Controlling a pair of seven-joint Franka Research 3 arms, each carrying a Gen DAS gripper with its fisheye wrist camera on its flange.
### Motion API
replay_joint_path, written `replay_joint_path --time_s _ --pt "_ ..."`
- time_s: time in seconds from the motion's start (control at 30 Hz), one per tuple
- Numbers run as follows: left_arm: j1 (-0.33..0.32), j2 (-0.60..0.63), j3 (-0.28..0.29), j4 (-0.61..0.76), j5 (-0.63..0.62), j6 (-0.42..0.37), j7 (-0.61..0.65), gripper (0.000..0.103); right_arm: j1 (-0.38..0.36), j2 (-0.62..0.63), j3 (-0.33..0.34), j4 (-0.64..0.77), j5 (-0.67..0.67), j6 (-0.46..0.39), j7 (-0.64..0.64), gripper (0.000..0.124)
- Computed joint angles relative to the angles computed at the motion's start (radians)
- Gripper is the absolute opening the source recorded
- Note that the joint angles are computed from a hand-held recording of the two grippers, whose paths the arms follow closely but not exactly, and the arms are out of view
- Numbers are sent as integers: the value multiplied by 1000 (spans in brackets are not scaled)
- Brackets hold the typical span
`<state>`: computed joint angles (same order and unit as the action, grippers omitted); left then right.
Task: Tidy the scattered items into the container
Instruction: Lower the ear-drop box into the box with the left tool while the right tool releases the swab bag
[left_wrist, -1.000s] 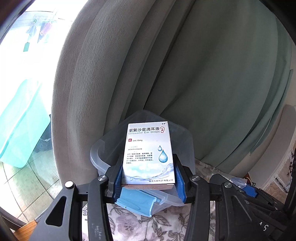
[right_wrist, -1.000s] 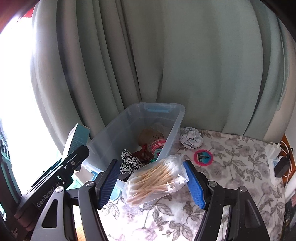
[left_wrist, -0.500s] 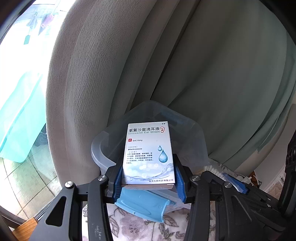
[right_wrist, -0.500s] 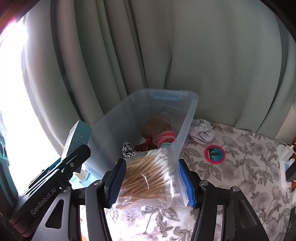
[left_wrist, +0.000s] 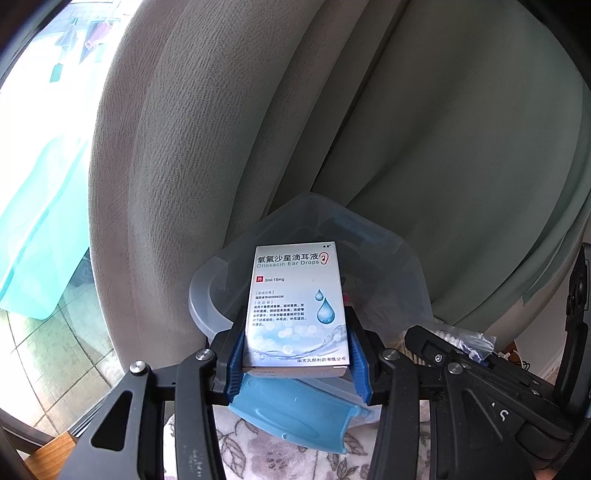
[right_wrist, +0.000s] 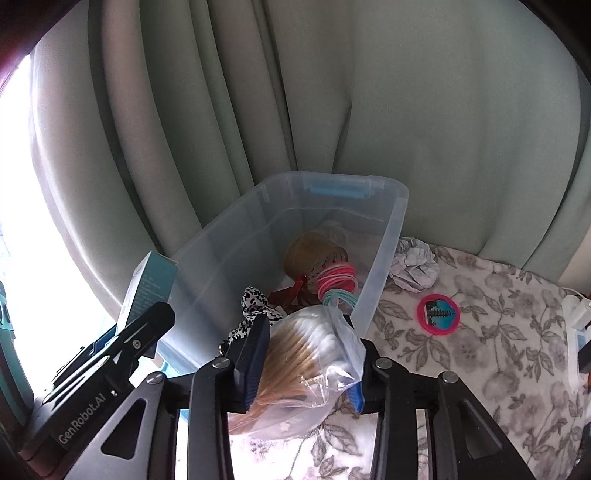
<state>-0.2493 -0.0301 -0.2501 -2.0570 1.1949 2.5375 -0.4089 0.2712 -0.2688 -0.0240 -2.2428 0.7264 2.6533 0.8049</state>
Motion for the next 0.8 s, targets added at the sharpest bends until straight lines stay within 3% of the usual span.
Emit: replay_joint_path --time_s 0.4,0.8 --pt "12 74 38 66 20 35 35 49 4 64 9 75 31 -6 -21 22" --pt "9 167 81 157 -13 74 118 47 -13 93 14 103 51 1 -26 21"
